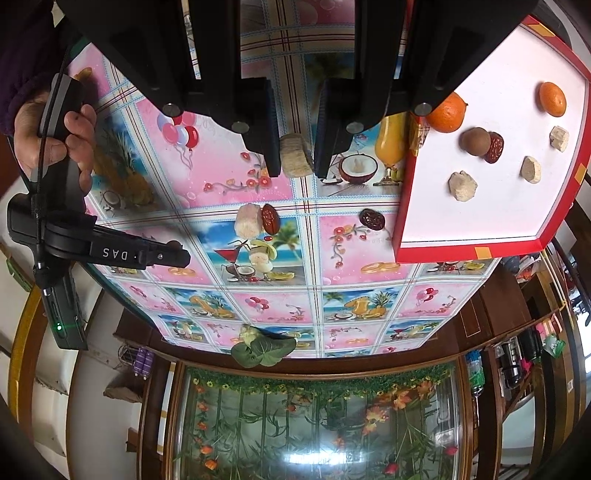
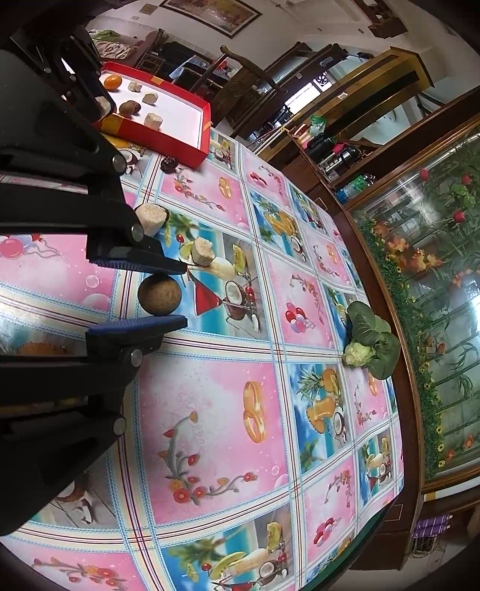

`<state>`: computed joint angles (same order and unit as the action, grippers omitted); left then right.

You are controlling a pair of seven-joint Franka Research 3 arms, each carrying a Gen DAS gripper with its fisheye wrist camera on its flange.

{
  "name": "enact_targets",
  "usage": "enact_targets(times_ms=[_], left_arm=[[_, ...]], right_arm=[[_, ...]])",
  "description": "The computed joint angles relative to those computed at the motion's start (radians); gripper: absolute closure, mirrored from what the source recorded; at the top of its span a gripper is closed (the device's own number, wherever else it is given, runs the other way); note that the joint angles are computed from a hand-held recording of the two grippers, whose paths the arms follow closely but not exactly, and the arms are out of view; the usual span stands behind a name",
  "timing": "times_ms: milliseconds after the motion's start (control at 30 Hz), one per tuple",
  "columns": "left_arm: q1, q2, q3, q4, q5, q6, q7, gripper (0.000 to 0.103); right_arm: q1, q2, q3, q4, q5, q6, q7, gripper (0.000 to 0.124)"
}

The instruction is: Organize fruits

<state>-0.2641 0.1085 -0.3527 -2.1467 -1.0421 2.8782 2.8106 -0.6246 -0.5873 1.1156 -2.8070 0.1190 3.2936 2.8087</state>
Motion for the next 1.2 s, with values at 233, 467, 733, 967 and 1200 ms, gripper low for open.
enact_targets(times_ms=[233, 467, 733, 967, 1200], left_arm=[[0.001, 0.005, -0.002, 0.001, 0.019, 0.001, -0.016, 0.086], [0.002, 0.007, -0.006, 0.0, 0.027, 0.0, -0.025, 0.086], [0.005, 0.009, -0.01, -0.002, 0.028, 0.0, -0.019, 0.086], [0.007, 0.01, -0.009, -0.002, 0.032, -0.007, -0.016, 0.086], [0.007, 0.011, -0.01, -0.003, 0.035, -0.011, -0.017, 0.086]], right_arm=[[0.002, 0.003, -0.003, 0.001, -0.001, 0.004, -0.005, 0.1], [0.002, 0.009, -0.002, 0.002, 0.006, 0.009, -0.012, 0.1], [0.001, 0.008, 0.0, 0.003, 0.009, 0.007, -0.013, 0.1], [-0.002, 0.004, 0.003, 0.004, 0.009, 0.003, -0.012, 0.1], [-0.001, 0.004, 0.002, 0.004, 0.005, 0.002, -0.01, 0.1]])
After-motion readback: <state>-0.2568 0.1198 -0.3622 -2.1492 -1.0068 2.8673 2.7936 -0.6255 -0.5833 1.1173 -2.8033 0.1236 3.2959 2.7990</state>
